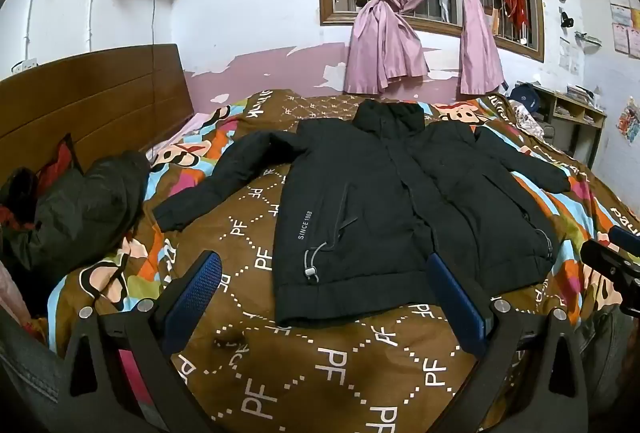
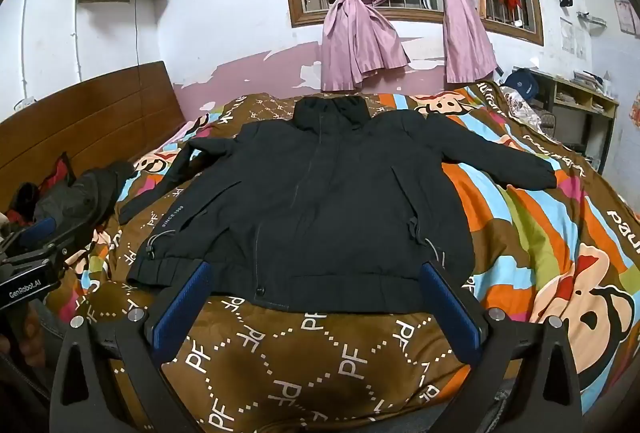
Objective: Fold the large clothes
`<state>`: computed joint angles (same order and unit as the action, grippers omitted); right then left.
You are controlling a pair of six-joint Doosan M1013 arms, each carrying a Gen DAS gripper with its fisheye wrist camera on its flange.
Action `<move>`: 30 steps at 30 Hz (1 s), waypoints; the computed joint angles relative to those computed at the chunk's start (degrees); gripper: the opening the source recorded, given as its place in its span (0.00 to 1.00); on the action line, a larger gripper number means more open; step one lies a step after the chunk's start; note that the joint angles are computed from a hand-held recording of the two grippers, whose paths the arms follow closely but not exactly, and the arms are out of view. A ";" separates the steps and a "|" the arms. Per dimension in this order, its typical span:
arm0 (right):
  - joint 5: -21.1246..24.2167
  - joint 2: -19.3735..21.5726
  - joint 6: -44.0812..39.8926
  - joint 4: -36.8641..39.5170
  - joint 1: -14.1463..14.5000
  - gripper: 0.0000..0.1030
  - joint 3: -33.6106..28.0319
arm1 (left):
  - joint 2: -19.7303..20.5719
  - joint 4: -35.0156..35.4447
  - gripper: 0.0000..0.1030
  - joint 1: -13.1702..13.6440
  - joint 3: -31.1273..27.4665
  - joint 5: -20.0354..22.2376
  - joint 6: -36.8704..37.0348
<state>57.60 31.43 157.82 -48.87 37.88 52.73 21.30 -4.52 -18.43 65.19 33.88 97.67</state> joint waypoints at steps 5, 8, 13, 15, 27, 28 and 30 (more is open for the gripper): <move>0.05 -0.04 0.21 -0.10 0.02 1.00 0.03 | 0.03 -0.45 0.97 0.05 -0.05 0.11 0.09; -0.04 -0.12 0.50 -0.18 0.05 1.00 0.12 | 0.07 -0.40 0.97 0.02 -0.10 0.18 0.08; 0.23 -0.04 -0.02 0.23 0.00 1.00 -0.03 | 0.01 -0.61 0.97 0.04 0.01 0.00 0.25; 0.20 -0.07 0.01 0.26 0.00 1.00 -0.01 | 0.00 -0.52 0.97 0.05 0.02 -0.05 0.14; 0.11 -0.14 0.13 0.29 0.03 1.00 0.05 | 0.01 -0.50 0.97 0.05 0.00 -0.01 0.02; 0.11 -0.13 0.09 0.32 0.02 1.00 0.02 | 0.01 -0.50 0.97 0.05 0.00 -0.01 0.02; 0.15 -0.12 0.12 0.30 0.03 1.00 0.00 | 0.01 -0.50 0.97 0.05 0.00 -0.01 0.02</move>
<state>57.75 31.32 157.93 -48.57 37.91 52.72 21.31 -5.01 -18.38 65.19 33.87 97.69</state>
